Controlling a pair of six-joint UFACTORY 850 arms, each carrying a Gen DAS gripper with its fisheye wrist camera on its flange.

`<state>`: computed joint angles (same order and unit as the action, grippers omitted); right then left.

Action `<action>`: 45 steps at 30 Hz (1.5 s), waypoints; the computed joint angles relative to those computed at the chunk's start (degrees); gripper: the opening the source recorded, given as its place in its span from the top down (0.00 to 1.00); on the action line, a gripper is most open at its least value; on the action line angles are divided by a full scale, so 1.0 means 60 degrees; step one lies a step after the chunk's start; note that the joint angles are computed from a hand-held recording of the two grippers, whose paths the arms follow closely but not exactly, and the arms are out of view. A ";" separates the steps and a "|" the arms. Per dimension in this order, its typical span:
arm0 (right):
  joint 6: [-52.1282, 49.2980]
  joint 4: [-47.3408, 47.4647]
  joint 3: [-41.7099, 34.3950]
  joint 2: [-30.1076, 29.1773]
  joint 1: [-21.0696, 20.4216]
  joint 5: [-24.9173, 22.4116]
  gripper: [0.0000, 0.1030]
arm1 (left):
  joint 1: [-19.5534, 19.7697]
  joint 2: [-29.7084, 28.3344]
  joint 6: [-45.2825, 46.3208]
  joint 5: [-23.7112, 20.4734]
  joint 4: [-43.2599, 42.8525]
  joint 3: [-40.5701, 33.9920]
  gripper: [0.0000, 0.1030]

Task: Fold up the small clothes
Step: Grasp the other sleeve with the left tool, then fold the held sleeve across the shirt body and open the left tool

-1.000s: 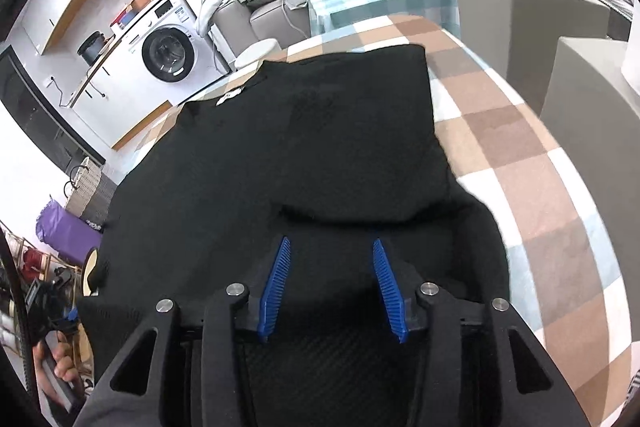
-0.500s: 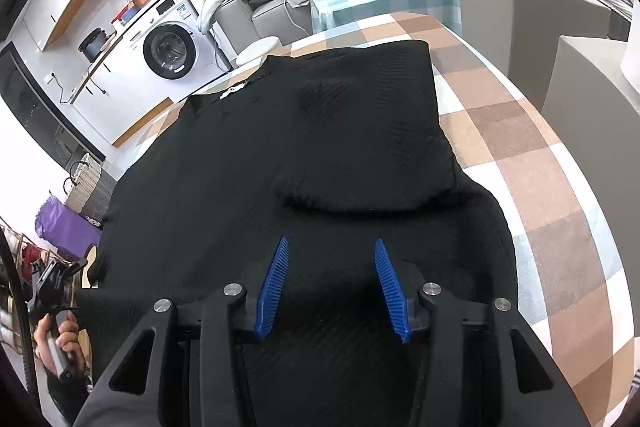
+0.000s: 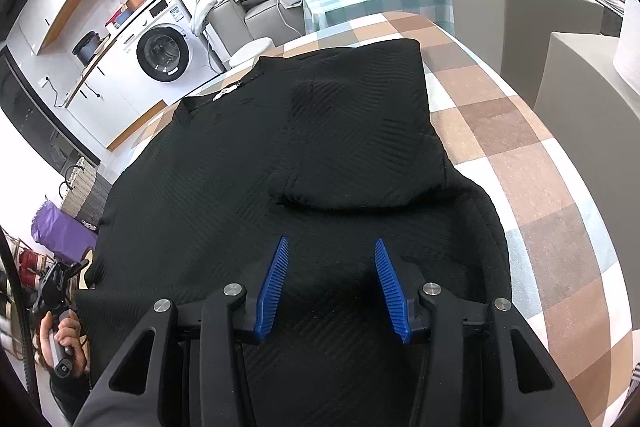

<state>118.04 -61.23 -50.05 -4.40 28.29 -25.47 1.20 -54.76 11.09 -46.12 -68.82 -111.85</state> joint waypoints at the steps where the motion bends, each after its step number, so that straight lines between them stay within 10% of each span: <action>1: 0.0057 -0.0063 0.0015 0.0020 0.0016 -0.0041 0.55 | -0.0027 0.0065 0.0171 0.0327 -0.0073 0.0064 0.42; 4: 0.0116 -0.0091 0.0057 0.0060 0.0038 -0.0113 0.55 | -0.0102 0.0490 0.0676 0.1188 -0.0049 0.0481 0.78; 8: 0.0323 -0.0199 0.0141 0.0115 0.0092 -0.0124 0.55 | -0.0305 0.0890 0.1239 0.2188 0.0304 0.0591 0.94; 28: 0.1441 -0.0957 0.0796 0.0664 0.0243 -0.0067 0.55 | -0.1291 0.2391 0.3540 0.4199 0.0699 0.0764 0.96; 31: 0.1335 -0.0865 0.0802 0.0685 0.0234 -0.0079 0.55 | -0.1893 0.2400 0.6058 0.3440 -0.0452 0.0324 0.95; 34: 0.1328 -0.0844 0.0824 0.0729 0.0228 -0.0087 0.55 | -0.2396 0.1615 0.5679 0.0884 0.1154 -0.1038 0.92; 36: 0.1360 -0.0859 0.0832 0.0754 0.0237 -0.0126 0.55 | -0.2579 0.1380 0.5210 0.0208 0.1991 -0.1338 0.73; 38: 0.1481 -0.0932 0.0864 0.0804 0.0293 -0.0189 0.55 | -0.2642 0.1542 0.4744 0.0413 0.2542 -0.0905 0.52; 45: 0.1543 -0.0943 0.0986 0.0885 0.0327 -0.0234 0.55 | -0.2171 0.2110 0.3816 0.1263 0.3228 0.0379 0.49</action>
